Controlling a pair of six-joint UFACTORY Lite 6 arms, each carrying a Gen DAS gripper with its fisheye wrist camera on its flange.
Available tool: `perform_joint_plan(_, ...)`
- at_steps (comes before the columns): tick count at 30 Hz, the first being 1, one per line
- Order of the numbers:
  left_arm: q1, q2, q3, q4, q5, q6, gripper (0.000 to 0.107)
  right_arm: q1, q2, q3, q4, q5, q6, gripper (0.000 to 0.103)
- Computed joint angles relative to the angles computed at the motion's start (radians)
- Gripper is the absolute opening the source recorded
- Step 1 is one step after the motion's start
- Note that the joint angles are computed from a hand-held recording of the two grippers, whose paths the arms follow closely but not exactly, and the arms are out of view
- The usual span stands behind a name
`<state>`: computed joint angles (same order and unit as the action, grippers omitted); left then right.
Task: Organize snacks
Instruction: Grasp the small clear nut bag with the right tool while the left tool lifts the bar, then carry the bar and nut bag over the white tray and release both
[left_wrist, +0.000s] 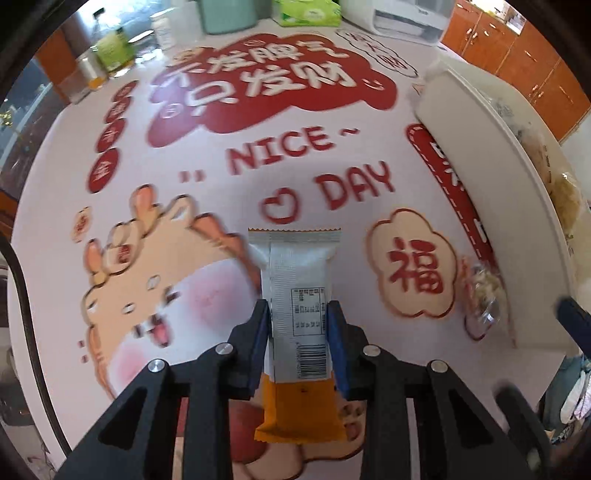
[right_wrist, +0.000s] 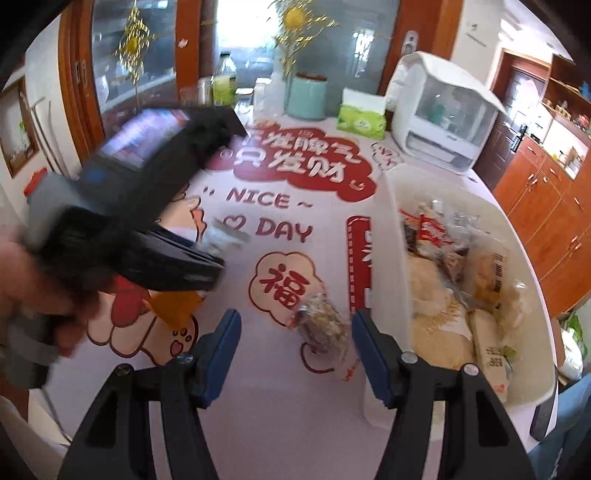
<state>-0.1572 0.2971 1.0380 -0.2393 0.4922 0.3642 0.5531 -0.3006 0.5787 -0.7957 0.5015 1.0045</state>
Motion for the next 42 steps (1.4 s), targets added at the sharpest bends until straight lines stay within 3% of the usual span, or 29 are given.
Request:
perform_joint_plan(4,0.125,0.018,0.03,-0.077,0.024,0.146,0.029,0.034,0.221,0.093,-0.148,0.031,0.168,0.063)
perform_joint_plan(9,0.152,0.009,0.045,-0.095,0.042,0.176,0.029,0.067,0.481,0.242,-0.243,0.148,0.29,0.063)
perform_joint_plan(16,0.158,0.013,0.048,-0.104,0.044,0.196,0.029,0.019,0.567,0.259,-0.259,0.146,0.332,0.062)
perform_joint_plan(18,0.157,0.0,0.034,-0.108,0.046,0.201,0.029,0.025,0.566,0.26,-0.256,0.165,0.339,0.051)
perform_joint_plan(19,0.156,-0.01,0.027,-0.112,0.048,0.205,0.029,0.034,0.57,0.262,-0.267,0.196,0.354,0.039)
perform_joint_plan(20,0.156,-0.022,0.019,-0.117,0.049,0.21,0.029,0.037,0.567,0.26,-0.273,0.206,0.366,0.038)
perform_joint_plan(26,0.148,-0.098,-0.007,-0.138,0.073,0.216,0.029,-0.014,0.419,0.189,-0.145,0.065,0.244,0.035)
perform_joint_plan(31,0.11,-0.184,0.003,-0.157,0.117,0.191,0.029,-0.053,0.133,0.081,0.222,-0.06,-0.108,0.032)
perform_joint_plan(38,-0.01,-0.274,0.093,-0.177,0.171,0.097,0.029,-0.075,-0.301,-0.01,0.462,0.02,-0.423,0.032)
perform_joint_plan(42,-0.12,-0.288,0.196,-0.168,0.191,-0.009,0.029,-0.201,-0.467,0.022,0.602,0.102,-0.634,0.032)
